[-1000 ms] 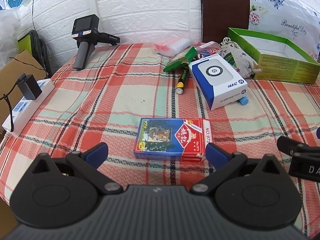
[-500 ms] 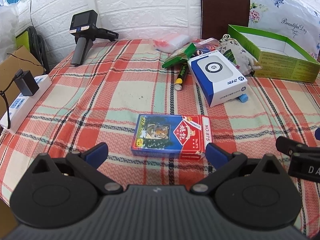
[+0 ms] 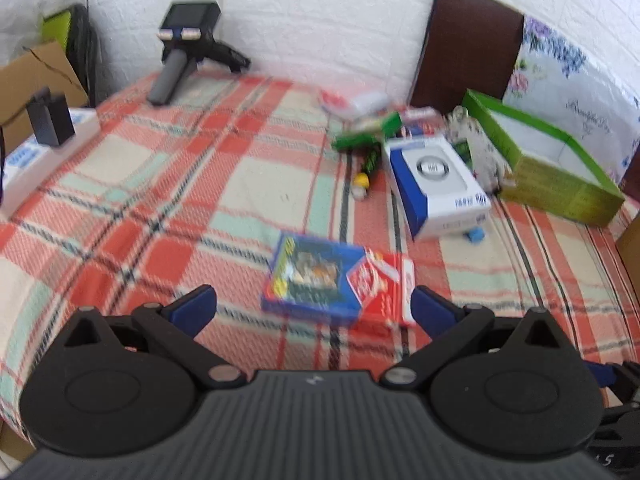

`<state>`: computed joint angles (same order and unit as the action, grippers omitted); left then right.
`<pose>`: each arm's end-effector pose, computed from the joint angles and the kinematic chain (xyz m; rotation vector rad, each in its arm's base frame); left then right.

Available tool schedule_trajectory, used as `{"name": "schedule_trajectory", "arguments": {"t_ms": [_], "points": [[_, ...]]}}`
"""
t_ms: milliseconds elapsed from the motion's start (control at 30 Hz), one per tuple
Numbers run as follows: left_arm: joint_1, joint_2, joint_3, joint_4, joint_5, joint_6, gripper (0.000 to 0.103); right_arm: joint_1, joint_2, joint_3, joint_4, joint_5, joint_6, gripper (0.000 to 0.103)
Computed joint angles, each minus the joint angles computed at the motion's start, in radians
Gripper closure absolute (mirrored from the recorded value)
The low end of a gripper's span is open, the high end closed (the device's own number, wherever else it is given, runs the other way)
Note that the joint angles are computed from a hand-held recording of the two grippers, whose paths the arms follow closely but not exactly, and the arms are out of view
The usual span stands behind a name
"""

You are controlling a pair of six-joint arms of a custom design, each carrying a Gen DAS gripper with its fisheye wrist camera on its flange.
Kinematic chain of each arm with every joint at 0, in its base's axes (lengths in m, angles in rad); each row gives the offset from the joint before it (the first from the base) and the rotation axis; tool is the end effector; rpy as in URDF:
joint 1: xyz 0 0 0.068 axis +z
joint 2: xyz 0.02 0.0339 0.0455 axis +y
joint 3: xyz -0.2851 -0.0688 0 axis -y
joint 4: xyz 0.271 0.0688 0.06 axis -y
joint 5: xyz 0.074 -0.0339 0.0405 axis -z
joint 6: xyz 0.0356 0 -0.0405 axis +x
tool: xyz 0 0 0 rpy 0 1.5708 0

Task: Organize objects
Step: 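Move the left tool toward the blue-and-red playing card box, then grasp the card box with the left gripper and lift it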

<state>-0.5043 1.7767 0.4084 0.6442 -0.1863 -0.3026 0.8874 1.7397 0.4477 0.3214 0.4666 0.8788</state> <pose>0.2424 -0.1262 0.0670 0.1344 2.2844 -0.2080 0.1766 0.1915 0.0632 0.1664 2.4045 0.2122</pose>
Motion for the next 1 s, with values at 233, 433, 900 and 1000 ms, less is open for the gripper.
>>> {"name": "schedule_trajectory", "arguments": {"t_ms": [233, 433, 900, 1000], "points": [[0.241, -0.027, 0.099, -0.120, 0.275, 0.291, 0.005, -0.016, 0.035, 0.019, 0.172, -0.016, -0.278, 0.029], [0.381, 0.086, 0.169, -0.216, 0.626, 0.283, 0.035, -0.026, 0.149, 0.123, 0.244, -0.129, -0.460, 0.042], [0.251, 0.226, 0.290, -0.179, 0.622, 0.186, 0.042, -0.078, 0.315, 0.267, 0.263, -0.148, -0.488, 0.040], [0.206, 0.192, 0.293, -0.170, 0.655, 0.172, 0.043, -0.047, 0.243, 0.154, 0.340, -0.037, -0.489, 0.042]]}}
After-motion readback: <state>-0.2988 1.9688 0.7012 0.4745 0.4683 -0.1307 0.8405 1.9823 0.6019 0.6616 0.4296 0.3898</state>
